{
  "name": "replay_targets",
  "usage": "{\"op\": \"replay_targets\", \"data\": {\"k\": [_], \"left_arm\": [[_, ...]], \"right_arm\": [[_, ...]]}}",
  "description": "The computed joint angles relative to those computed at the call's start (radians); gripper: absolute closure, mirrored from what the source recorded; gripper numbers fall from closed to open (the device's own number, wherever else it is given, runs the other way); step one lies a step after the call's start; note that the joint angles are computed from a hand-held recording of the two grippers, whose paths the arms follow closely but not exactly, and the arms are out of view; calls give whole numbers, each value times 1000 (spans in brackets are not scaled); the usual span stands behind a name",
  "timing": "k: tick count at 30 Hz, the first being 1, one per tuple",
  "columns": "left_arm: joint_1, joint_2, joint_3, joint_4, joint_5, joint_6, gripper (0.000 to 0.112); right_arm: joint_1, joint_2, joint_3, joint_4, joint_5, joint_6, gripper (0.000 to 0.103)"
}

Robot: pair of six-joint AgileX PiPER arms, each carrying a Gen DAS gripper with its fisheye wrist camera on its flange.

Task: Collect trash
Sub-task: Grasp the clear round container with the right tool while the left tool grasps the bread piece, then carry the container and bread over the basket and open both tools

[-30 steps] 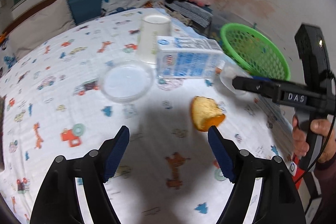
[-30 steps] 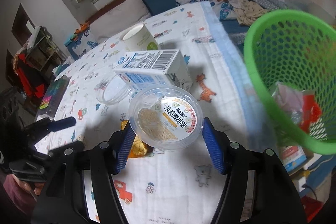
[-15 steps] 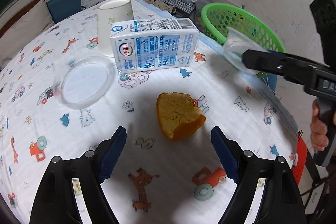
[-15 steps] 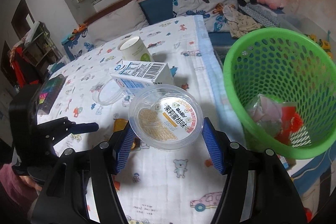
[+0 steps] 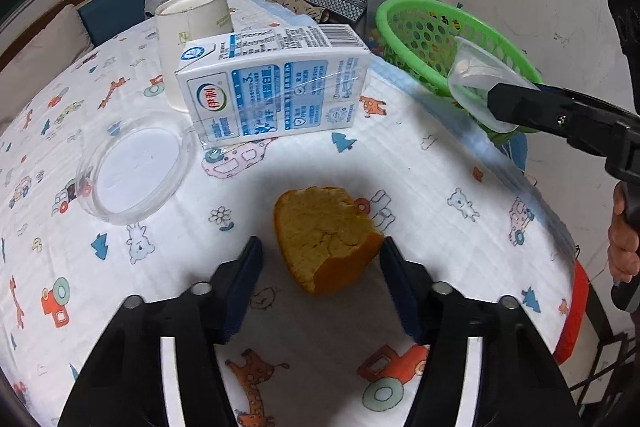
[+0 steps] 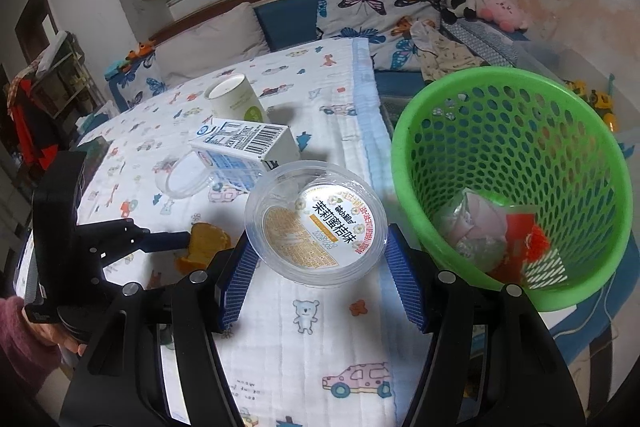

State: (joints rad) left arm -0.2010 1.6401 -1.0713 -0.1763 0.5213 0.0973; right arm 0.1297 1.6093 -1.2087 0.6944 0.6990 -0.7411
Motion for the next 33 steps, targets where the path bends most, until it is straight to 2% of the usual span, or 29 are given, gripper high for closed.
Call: {"op": "replay_targets", "data": {"k": [5,12,25,33], "left_arm": [[-16,-14,12,15,-11,-25,68],[9,-32,12,-68,0,39,78],[31,-85,11,-167,19,121,82],[9,-85,-81,-212,62,143,82]], "right_arm": [[-9,-6,6,0,-3,-9,39],[-22,-16,7,-4,-8,-9,39],[-86,2,-30,-21,-15,-3,39],[-150,54,-97,-79,-44,37,39]]}}
